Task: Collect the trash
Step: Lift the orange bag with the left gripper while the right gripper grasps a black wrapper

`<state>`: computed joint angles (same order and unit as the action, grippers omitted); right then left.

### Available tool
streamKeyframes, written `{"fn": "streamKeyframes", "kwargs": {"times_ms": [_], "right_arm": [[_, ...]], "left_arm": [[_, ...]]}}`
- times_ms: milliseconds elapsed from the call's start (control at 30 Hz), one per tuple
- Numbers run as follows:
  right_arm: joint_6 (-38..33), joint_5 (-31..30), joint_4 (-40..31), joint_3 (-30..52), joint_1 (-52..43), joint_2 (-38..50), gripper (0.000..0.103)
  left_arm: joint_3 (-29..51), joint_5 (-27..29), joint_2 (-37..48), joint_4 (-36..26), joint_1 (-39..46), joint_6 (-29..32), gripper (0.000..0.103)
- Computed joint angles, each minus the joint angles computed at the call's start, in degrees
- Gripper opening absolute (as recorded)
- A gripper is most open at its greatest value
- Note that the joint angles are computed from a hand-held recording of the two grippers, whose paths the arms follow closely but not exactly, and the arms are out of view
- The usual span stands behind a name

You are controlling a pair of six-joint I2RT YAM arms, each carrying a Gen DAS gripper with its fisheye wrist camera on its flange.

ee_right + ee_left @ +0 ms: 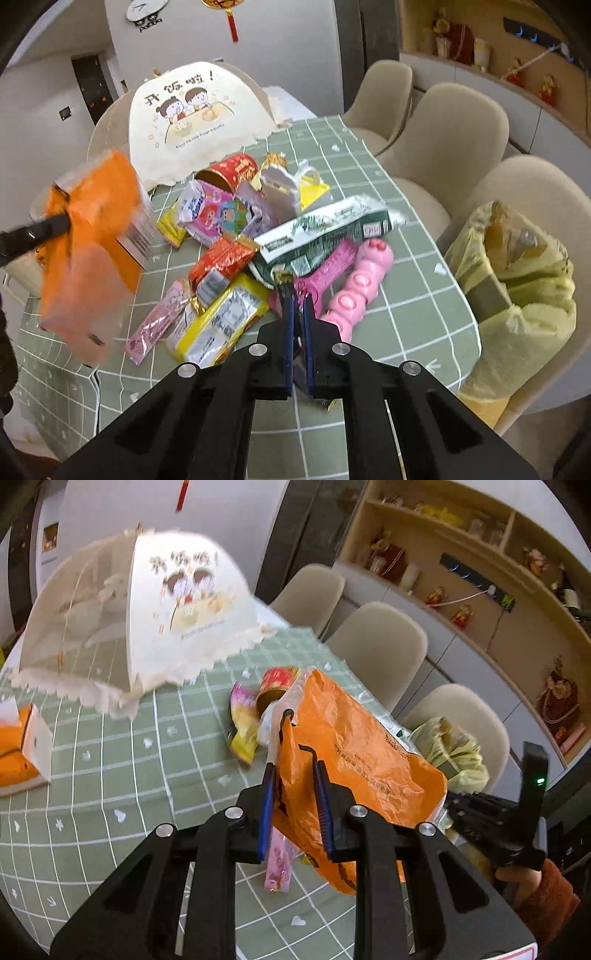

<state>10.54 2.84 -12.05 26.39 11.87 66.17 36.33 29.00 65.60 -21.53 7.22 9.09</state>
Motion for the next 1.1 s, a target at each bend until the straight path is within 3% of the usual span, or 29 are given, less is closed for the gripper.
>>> {"fn": "streamKeyframes", "kwargs": {"times_ms": [133,300,333,400,433,467,533,733,833,967,1100], "right_arm": [[-1.1,2.4,-0.7,-3.0,-0.6,-5.3,0.007],[-5.1,-0.9,-2.8,-2.9,-8.7,-7.6,0.008],[-5.6,-1.8,-2.5,-3.3,-10.3,-9.0,0.012],[-7.5,-4.8,-0.4,-5.4,-14.1,-12.3,0.034],[-8.0,-5.7,0.4,-6.0,-15.4,-13.2,0.052],[-8.5,-6.3,0.2,-6.1,-16.6,-13.4,0.054],[-11.0,-9.1,-1.5,-4.9,-19.4,-11.3,0.054],[-13.8,-8.6,0.2,-6.1,-18.3,-9.7,0.054],[-12.0,-11.5,4.9,-6.3,-15.4,-3.6,0.054],[-11.7,-8.3,11.3,-5.3,-6.9,3.8,0.054],[-12.0,-6.8,15.8,-2.0,-3.3,13.5,0.047]], "left_arm": [[0.6,-3.8,1.1,-0.1,-2.8,-2.1,0.02],[-1.0,-1.9,-0.9,1.4,-2.0,-6.6,0.02],[-1.1,-2.3,-0.5,1.7,-2.2,-6.5,0.02],[-1.2,-4.3,0.8,2.9,-3.3,-5.9,0.019],[-1.2,-4.4,1.6,3.4,-3.4,-6.2,0.019],[-1.2,-3.5,2.0,4.0,-3.1,-6.6,0.019],[-1.6,-2.9,2.5,6.3,-3.1,-7.9,0.019],[-0.7,-5.6,5.4,8.8,-6.1,-10.3,0.019],[-0.4,-6.8,5.8,9.0,-7.2,-10.0,0.019],[0.2,-7.6,6.2,9.1,-6.2,-8.5,0.019],[0.8,-6.8,7.2,8.7,-3.6,-7.6,0.019]]}}
